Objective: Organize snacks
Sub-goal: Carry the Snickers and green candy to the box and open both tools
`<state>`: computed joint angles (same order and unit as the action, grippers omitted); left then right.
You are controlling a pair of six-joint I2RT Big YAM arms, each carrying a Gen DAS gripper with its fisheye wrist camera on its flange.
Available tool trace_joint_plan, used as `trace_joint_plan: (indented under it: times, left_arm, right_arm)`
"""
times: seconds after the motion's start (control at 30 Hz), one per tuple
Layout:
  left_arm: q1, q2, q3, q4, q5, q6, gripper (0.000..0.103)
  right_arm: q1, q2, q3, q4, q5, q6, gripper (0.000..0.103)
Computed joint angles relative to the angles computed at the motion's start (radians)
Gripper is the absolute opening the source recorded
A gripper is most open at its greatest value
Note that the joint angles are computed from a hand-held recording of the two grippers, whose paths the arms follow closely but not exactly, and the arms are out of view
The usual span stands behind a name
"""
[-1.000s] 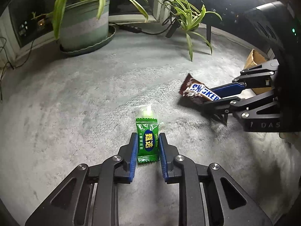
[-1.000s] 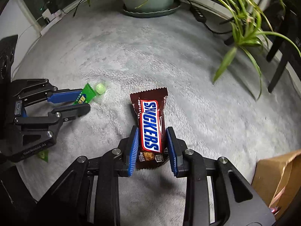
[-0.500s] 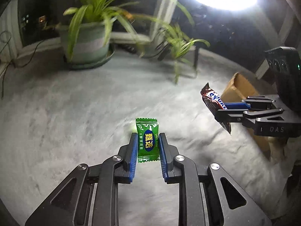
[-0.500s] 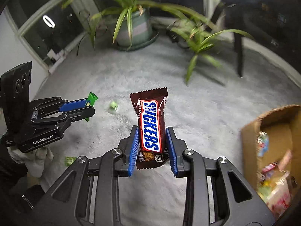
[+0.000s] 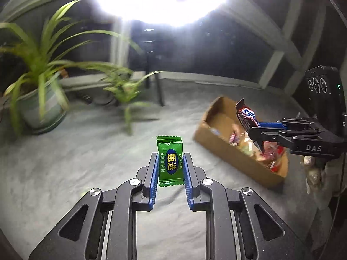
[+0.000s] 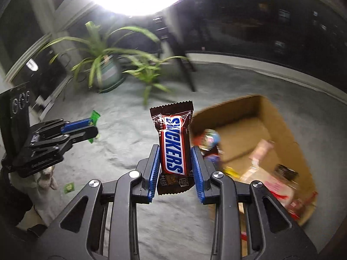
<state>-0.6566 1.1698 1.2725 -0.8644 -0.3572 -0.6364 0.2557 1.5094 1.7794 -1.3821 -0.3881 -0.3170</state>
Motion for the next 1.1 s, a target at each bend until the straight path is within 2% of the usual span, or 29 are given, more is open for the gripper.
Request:
trace_joint_plan:
  times: [0.27,0.47,0.57,0.6,0.77,1.0,1.1]
  left_arm:
    - [-0.016,0.157,0.157,0.022,0.104,0.076,0.02]
    - [-0.033,0.272,0.254,0.05,0.178,0.073,0.02]
    - [-0.046,0.328,0.311,0.045,0.19,0.089,0.02]
    - [-0.048,0.349,0.339,0.024,0.21,0.094,0.02]
    - [-0.056,0.406,0.404,-0.009,0.217,0.111,0.021]
    - [-0.06,0.415,0.419,-0.037,0.199,0.119,0.021]
    - [-0.062,0.403,0.412,-0.034,0.183,0.121,0.021]
  right_arm:
    - [-0.12,-0.02,-0.028,0.017,0.05,0.01,0.03]
    - [-0.185,-0.025,-0.059,0.028,0.102,0.003,0.03]
    - [-0.211,-0.024,-0.06,0.026,0.104,0.001,0.03]
    - [-0.218,-0.025,-0.059,0.025,0.102,-0.001,0.03]
    - [-0.23,-0.027,-0.06,0.03,0.095,0.009,0.03]
    - [-0.224,-0.039,-0.066,0.041,0.093,0.019,0.031]
    - [-0.22,-0.042,-0.063,0.044,0.087,0.019,0.041]
